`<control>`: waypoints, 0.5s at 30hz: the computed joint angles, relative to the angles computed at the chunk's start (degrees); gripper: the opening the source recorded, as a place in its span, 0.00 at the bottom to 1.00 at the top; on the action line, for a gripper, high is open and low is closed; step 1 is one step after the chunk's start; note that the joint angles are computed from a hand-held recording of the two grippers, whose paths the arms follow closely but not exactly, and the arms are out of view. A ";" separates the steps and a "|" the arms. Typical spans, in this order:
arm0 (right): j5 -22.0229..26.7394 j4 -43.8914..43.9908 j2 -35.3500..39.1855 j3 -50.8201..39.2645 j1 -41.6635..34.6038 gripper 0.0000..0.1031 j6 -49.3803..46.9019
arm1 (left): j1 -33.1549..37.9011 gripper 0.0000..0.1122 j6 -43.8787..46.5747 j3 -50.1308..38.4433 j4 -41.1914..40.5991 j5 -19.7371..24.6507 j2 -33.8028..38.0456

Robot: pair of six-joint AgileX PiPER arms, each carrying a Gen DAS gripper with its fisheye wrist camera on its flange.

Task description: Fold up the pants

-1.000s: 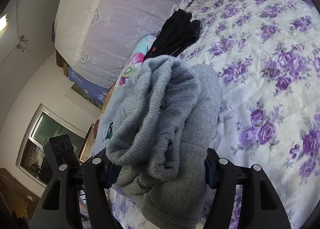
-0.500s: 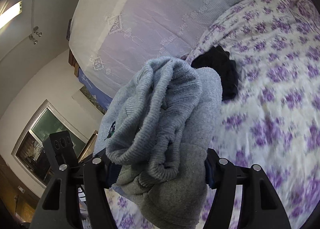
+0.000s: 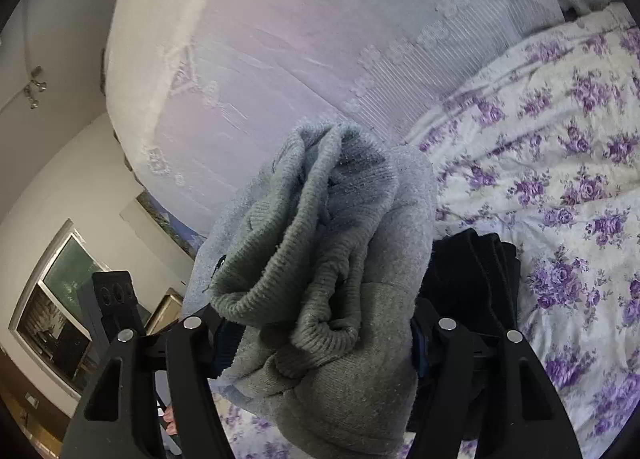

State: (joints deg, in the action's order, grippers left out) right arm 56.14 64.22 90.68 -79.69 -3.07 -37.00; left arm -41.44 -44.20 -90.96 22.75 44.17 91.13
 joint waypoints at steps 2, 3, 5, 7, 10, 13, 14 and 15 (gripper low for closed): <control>-4.66 -4.39 5.13 0.66 2.18 0.70 2.40 | 3.79 0.50 3.92 -0.61 -5.58 0.05 5.67; -7.53 -3.53 6.19 2.51 2.82 0.71 0.16 | 4.64 0.54 3.33 0.53 -5.71 -1.01 8.16; -10.53 0.96 4.53 6.46 3.02 0.72 -7.36 | 4.41 0.77 -4.64 6.91 0.90 -7.12 7.10; -10.25 0.81 3.20 7.12 3.04 0.73 -6.90 | 2.95 0.80 -9.97 8.29 6.24 -6.59 5.98; -11.89 -0.87 -1.13 8.12 3.38 0.76 -4.60 | -1.49 0.79 -16.80 6.34 15.42 0.89 5.16; -16.49 1.17 -10.09 14.68 2.83 0.77 -4.06 | -9.87 0.85 -25.98 6.80 27.45 9.73 2.36; -19.86 0.80 -14.99 18.31 3.49 0.80 -4.66 | -13.23 0.87 -29.15 6.61 30.69 13.49 1.76; -24.87 -1.83 -20.72 22.40 5.53 0.86 -4.02 | -15.87 0.87 -31.93 7.45 32.92 16.35 0.90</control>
State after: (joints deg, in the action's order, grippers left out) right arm 31.28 62.39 69.96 -57.29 2.46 -41.02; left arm -57.31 -76.13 -83.51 55.68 60.52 92.03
